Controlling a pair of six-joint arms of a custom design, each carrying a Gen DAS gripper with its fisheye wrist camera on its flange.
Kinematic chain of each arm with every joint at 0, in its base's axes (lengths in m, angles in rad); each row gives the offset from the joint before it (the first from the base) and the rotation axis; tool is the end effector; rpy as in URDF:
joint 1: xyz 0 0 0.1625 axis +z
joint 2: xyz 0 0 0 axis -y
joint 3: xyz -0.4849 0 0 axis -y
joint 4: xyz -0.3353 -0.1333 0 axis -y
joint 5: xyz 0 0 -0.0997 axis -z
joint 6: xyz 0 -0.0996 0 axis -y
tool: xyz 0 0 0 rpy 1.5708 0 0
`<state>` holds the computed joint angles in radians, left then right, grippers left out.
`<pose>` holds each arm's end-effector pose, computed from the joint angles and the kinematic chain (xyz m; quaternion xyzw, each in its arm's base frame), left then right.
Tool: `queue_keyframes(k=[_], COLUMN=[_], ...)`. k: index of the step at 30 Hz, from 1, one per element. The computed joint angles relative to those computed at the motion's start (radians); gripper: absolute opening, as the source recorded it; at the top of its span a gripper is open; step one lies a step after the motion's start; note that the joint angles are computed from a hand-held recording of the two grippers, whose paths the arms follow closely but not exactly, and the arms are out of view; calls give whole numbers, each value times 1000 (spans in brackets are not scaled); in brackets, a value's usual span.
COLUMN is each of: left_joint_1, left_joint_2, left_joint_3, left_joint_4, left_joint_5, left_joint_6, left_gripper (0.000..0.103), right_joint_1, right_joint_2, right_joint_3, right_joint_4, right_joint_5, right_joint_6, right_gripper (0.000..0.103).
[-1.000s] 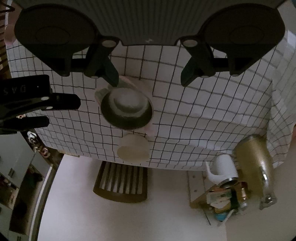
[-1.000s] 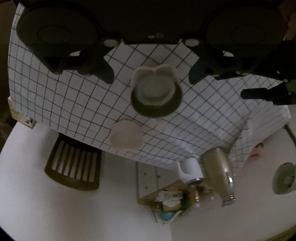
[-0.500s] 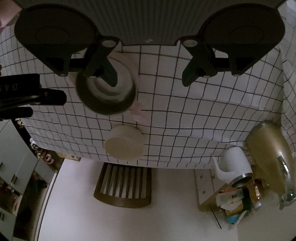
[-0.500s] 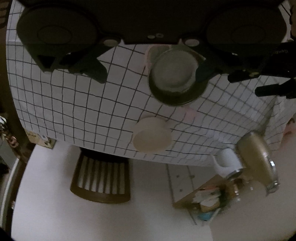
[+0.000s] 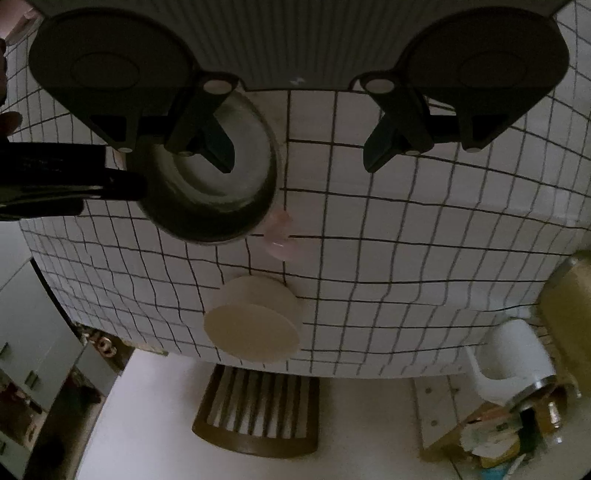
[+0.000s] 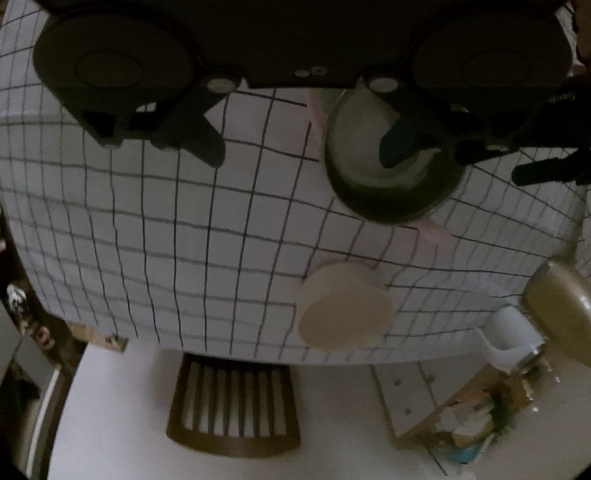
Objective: Organize plates and bowls
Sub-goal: 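Reach both grippers to the small pink-handled steel pot and grip its rim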
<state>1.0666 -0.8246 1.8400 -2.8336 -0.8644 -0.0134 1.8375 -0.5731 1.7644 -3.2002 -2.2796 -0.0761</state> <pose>-0.1268 -0.6395 0.1846 0.1848 0.9136 -0.1998 0.3022 0.2384 -0.6128 0.0878 0.0818 -0.9149 0.2351 0.3178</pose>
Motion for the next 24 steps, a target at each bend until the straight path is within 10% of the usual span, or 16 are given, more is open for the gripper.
queue_keyframes(k=[6, 24], left_joint_1=[6, 21], left_joint_2=[30, 34], left_joint_3=[-29, -50], left_joint_4=[33, 74], left_joint_5=[13, -48], left_joint_6=[4, -38], left_gripper=[75, 19], right_joint_1=[-19, -21], right_joint_2=[15, 28], right_joint_3=[-15, -18], right_joint_4=[24, 58], right_joint_5=[5, 45], right_joint_6=[29, 30], right_gripper=[75, 27])
